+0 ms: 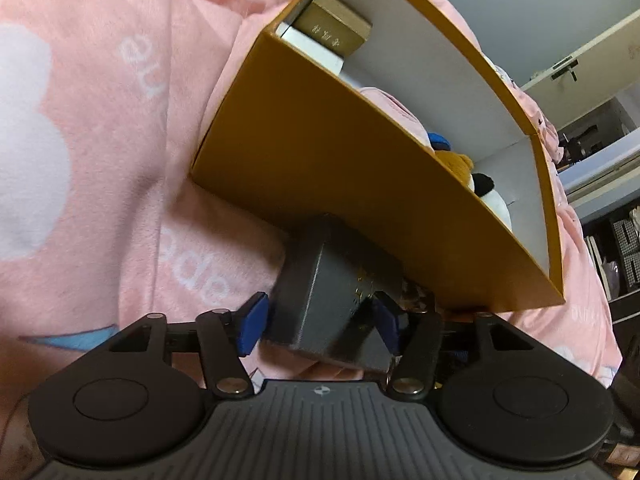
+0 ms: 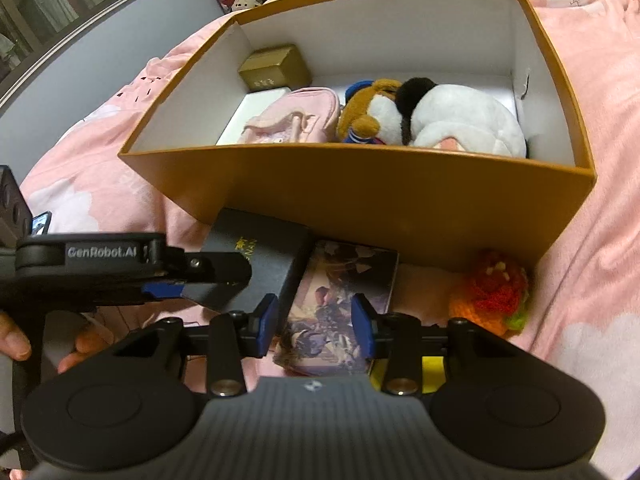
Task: Organize objects
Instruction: 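Grasp the black box with the left gripper while the right grasps the PHOTO CARD box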
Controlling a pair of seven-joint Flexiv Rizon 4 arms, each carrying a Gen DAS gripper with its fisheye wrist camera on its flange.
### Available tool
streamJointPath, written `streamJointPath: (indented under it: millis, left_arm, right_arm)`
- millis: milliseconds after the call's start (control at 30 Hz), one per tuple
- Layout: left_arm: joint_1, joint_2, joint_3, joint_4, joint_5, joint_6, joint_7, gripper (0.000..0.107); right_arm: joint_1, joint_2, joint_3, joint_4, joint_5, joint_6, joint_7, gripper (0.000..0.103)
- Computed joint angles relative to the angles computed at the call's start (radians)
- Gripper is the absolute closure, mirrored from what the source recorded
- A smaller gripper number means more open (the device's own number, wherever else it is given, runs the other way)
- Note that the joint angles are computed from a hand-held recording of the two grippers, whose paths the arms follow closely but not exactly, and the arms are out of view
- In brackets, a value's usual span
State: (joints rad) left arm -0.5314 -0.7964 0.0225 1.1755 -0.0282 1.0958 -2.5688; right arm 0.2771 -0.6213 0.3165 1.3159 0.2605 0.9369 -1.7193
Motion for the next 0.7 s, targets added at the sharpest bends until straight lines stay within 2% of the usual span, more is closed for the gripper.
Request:
streamJointPath:
  millis: [167,267,500,600,700]
  left_arm:
    - [0.029,-0.019,-0.037,0.014,-0.041,0.041,0.012,0.028]
    - [0.04,-0.019,-0.053,0.038,-0.071,0.073,0.023,0.028]
    - [0.018,0.006,-0.025,0.059,-0.068,0.065,0.045,0.041]
    - [0.007,0.025,-0.013,0.082,-0.053,0.076,0.035,0.049]
    - [-0.005,0.048,0.0,0.103,-0.033,0.079,0.027,0.053]
  right_arm:
    - [0.004,-0.01,-0.014,-0.01,-0.011,0.01,0.016,0.059]
    - [0.006,-0.024,-0.027,-0.027,-0.024,-0.002,0.049,0.054]
    - [-0.049,-0.092,0.012,-0.148,0.066,-0.17,0.094,0.052]
    - [-0.06,-0.118,0.017,-0.194,0.106,-0.222,0.102,0.047]
    - [-0.067,-0.138,0.017,-0.225,0.141,-0.251,0.112,0.046]
